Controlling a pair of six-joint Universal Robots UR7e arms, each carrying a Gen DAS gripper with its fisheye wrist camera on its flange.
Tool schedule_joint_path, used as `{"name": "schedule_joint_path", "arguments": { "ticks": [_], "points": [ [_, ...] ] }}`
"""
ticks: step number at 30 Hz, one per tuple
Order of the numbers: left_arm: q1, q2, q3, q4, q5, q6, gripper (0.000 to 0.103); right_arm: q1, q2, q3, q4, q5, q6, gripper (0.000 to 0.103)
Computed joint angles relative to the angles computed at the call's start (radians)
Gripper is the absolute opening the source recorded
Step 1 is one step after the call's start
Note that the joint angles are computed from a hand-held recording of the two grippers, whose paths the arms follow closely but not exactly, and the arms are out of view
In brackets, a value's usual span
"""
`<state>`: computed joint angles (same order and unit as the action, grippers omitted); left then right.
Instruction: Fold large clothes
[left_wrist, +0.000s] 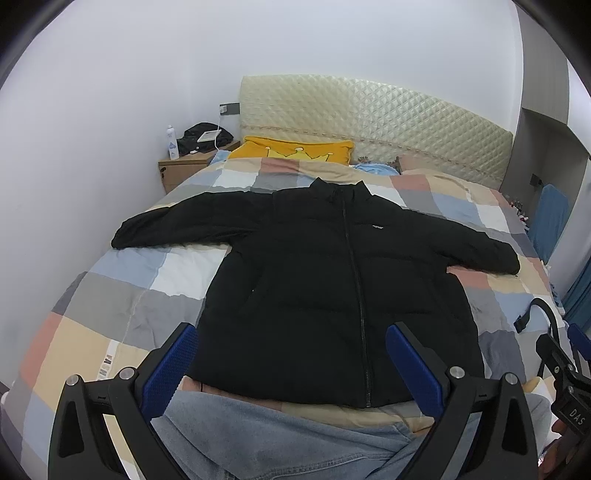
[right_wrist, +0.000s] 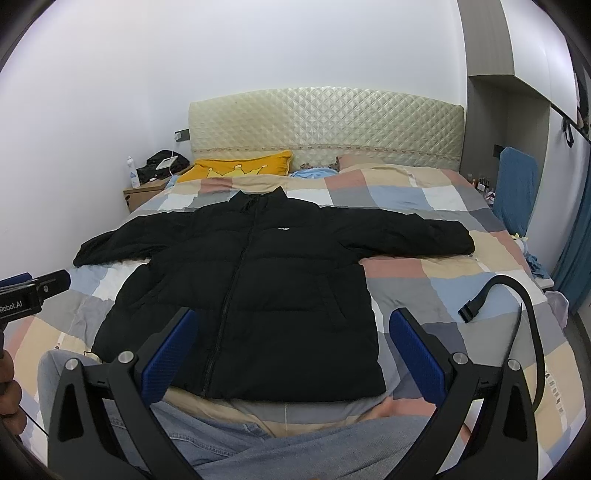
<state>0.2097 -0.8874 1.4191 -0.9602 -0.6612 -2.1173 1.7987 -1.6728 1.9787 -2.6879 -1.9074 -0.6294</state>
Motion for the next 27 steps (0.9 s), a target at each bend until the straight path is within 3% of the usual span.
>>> {"name": "schedule_joint_path", "arguments": {
  "ticks": [27],
  "points": [
    [-0.003,-0.003,0.017,-0.051,-0.006,0.026,0.103,-0.001,-0.006,0.006,0.016,-0.01,0.009,0.103]
  ]
}}
